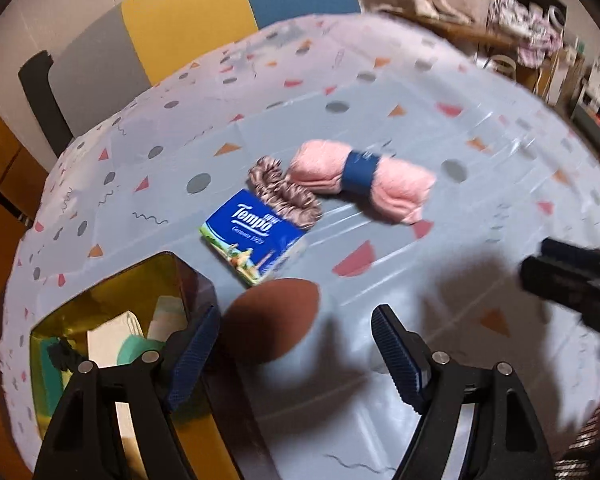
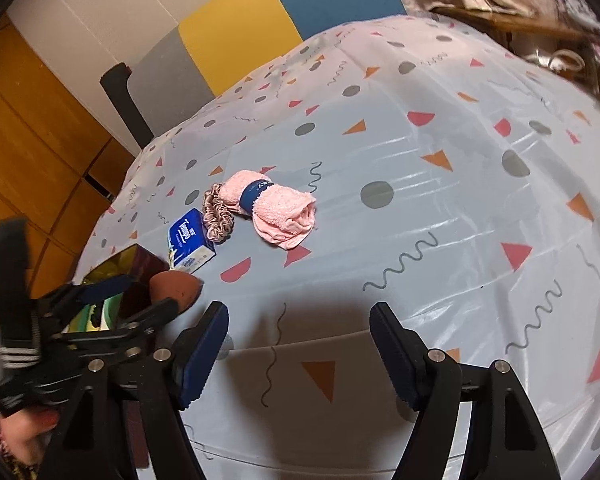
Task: Organize soft objects
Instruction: 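Grasp the brown egg-shaped sponge with left tool while right tool moves to the pink towel, then grasp the pink rolled towel with right tool while left tool holds the brown sponge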
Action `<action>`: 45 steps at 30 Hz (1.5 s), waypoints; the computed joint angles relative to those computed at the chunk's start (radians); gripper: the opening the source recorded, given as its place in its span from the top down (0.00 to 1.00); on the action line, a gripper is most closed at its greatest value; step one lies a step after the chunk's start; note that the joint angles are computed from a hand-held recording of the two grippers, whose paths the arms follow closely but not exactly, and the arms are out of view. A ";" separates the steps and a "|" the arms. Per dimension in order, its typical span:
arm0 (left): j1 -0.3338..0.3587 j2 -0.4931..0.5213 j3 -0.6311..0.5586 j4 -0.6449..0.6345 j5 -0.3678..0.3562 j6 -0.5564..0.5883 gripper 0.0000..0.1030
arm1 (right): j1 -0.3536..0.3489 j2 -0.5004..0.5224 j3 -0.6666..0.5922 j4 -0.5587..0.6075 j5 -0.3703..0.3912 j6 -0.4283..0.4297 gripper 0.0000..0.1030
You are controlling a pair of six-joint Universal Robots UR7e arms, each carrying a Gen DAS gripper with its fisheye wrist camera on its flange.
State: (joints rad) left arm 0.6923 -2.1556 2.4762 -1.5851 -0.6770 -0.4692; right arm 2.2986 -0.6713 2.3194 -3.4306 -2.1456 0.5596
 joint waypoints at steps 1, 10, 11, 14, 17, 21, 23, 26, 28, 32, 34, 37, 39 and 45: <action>0.011 0.014 0.004 -0.009 0.015 0.017 0.22 | -0.002 -0.001 0.001 -0.003 0.004 0.003 0.28; 0.082 0.082 0.027 -0.136 0.022 0.134 0.27 | -0.012 -0.006 0.007 -0.008 0.029 0.015 0.28; 0.081 0.085 0.031 -0.130 0.029 0.128 0.30 | -0.015 -0.006 0.009 -0.010 0.033 0.018 0.28; 0.073 0.099 0.042 -0.098 0.081 0.098 0.47 | -0.025 -0.008 0.018 -0.022 0.045 0.033 0.28; 0.048 0.067 0.045 -0.059 0.083 0.085 0.53 | -0.031 -0.011 0.022 -0.025 0.042 0.042 0.28; 0.011 0.012 0.054 0.000 0.080 0.075 0.56 | -0.037 -0.012 0.025 -0.028 0.047 0.047 0.28; 0.012 -0.016 0.053 -0.011 0.059 0.072 0.56 | -0.036 -0.011 0.024 -0.023 0.045 0.049 0.28; 0.012 -0.068 0.044 -0.024 -0.014 0.035 0.56 | -0.037 -0.010 0.023 -0.020 0.045 0.050 0.28; 0.012 -0.102 0.042 -0.045 -0.071 0.025 0.56 | -0.040 -0.010 0.026 -0.022 0.047 0.053 0.28; -0.014 -0.160 0.053 -0.034 -0.167 -0.012 0.57 | -0.048 -0.009 0.030 -0.027 0.054 0.060 0.28; -0.041 -0.172 0.065 -0.002 -0.177 -0.041 0.56 | -0.048 -0.010 0.032 -0.027 0.052 0.062 0.28; -0.092 -0.186 0.086 0.063 -0.144 -0.087 0.52 | -0.045 -0.009 0.029 -0.023 0.047 0.059 0.28; -0.107 -0.185 0.092 0.081 -0.139 -0.111 0.49 | -0.043 -0.009 0.028 -0.022 0.046 0.058 0.28; -0.076 -0.132 0.097 0.059 -0.112 -0.117 0.42 | -0.047 -0.008 0.027 -0.014 0.044 0.054 0.28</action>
